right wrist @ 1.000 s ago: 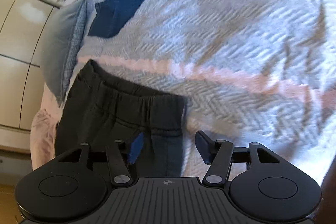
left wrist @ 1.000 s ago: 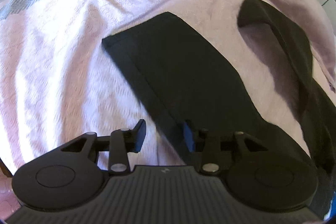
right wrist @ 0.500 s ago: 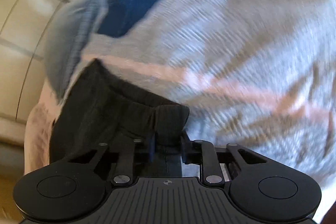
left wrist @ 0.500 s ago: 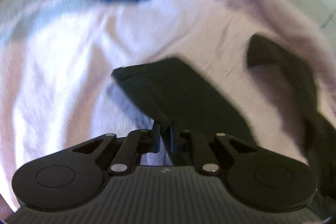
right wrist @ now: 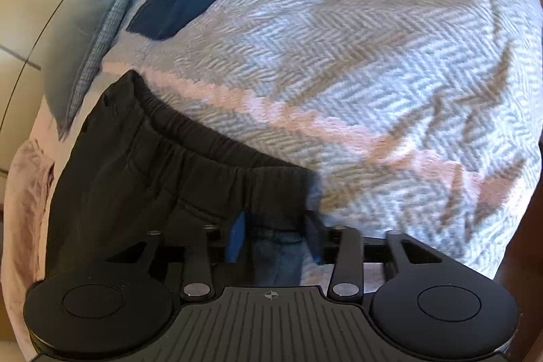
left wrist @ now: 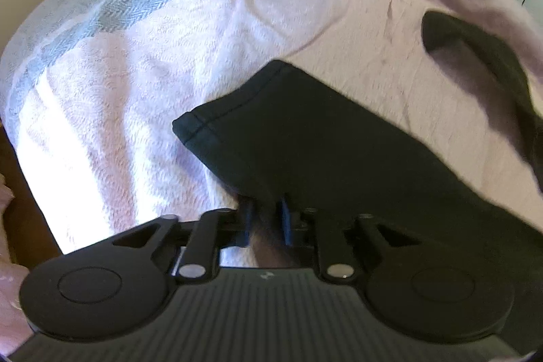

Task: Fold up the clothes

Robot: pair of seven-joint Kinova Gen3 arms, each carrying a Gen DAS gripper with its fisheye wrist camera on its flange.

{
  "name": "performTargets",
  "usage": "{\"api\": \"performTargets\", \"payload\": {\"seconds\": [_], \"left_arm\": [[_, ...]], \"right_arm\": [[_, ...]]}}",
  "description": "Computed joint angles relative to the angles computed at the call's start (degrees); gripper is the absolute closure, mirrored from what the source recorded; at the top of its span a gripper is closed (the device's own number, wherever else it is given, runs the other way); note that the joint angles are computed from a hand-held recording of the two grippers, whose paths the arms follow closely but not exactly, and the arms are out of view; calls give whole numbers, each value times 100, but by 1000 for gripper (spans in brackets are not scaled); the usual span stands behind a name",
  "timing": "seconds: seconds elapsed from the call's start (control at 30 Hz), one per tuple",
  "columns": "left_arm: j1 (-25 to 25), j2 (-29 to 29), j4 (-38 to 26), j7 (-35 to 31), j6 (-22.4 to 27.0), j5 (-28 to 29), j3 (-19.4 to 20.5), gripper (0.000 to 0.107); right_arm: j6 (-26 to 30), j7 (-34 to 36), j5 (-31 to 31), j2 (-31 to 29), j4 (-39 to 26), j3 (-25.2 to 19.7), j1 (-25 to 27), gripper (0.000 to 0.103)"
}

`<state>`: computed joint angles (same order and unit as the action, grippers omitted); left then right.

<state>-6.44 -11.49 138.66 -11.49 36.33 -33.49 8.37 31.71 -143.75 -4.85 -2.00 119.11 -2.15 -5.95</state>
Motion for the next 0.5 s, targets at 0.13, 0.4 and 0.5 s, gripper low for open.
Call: {"api": "performTargets", "payload": {"seconds": [0.13,0.4,0.5], "left_arm": [[-471,-296,212,-141,-416,426,-468,78],[-1230,-1052,673,-569,-1630,690,-723,101],[-749,-1516,864,-1028,-1216,330,-1013,100]], "right_arm": [[-190,162,-471,-93,205,39,20,43],[-200,-703,41,-215,248,-93,-66,94],[-149,-235,-226,-577,425,23,23,96]]}}
